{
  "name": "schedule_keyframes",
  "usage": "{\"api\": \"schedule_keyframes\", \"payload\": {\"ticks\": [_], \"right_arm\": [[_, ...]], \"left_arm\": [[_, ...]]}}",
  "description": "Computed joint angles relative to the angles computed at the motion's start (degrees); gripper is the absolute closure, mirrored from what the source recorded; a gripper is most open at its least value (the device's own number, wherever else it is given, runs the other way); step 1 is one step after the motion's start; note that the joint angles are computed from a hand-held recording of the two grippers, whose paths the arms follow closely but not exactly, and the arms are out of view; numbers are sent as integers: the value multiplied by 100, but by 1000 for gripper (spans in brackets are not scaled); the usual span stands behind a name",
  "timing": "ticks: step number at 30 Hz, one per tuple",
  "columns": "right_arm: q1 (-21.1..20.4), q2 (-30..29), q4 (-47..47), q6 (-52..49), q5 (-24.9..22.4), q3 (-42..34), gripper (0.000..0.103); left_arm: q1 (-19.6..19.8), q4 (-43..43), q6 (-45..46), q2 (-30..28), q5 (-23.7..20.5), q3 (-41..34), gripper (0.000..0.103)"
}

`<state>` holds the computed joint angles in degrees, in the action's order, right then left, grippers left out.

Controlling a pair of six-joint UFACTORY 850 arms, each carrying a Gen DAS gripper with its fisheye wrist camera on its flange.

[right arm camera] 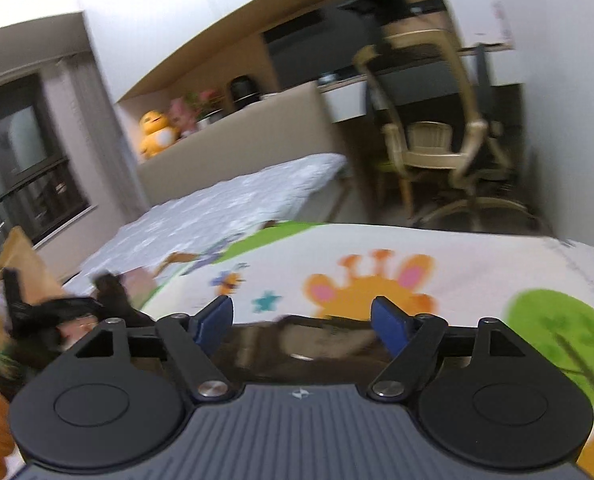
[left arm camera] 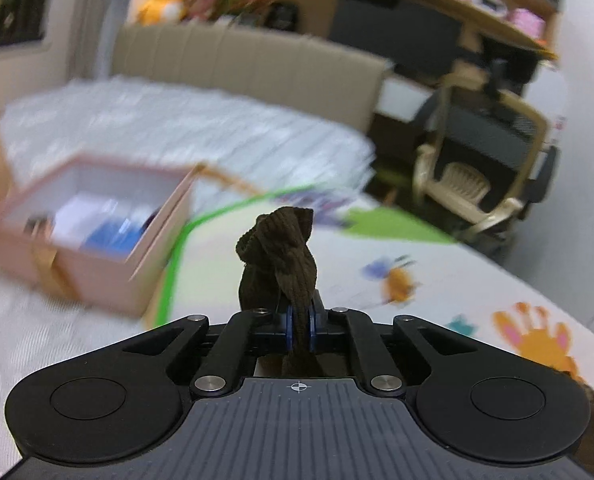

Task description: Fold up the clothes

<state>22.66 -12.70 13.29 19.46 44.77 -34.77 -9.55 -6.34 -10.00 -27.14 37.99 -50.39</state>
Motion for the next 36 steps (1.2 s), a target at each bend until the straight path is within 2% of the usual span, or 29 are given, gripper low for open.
{"api": "schedule_keyframes", "payload": {"ticks": [4,9,12,16,20,25,26,28,29,30,31,34,36], "right_arm": [[-380,-102,-332,789,537,412,23],[-692,-315,-715,1376,980,691,23],[-485,-338,-635,657,876,636,23],[225,-415,-118,-1364,188,162,24],[510,-722,-456,-1621,-616,-568,26],[704,-1462,-213,-2145,-1685,-1726,27],[746,-1642,27,-2400,-1895,-1960,32],[795,-1931,469,-2824,-2320,-2339,70],[818,-1989,764,-3066,-2408,-2429,74],[844,-1979,1112,-3327,-2380,-2440,84],[848,-1915,1361,-3466,-2285,-2406,89],[839,-1400,2019,-3609,-1343,-2050,89],[880,-1191,2426,-3936,-909,-1973,89]], "left_arm": [[-565,88,353,356,193,82,95],[-1224,509,345,520,63,-23,95],[-1482,511,422,465,-28,-137,95],[-1605,420,467,338,-56,-242,95],[-1381,569,191,319,95,-118,95],[-872,1119,-529,432,392,189,95],[-752,1275,-719,451,475,257,95],[-519,1616,-1118,458,617,357,95],[-398,1794,-1322,455,687,402,95],[-287,1947,-1488,448,765,445,95],[-185,2078,-1625,437,845,485,95],[94,2436,-2009,369,1064,539,95],[241,2648,-2257,293,1206,521,95]]}}
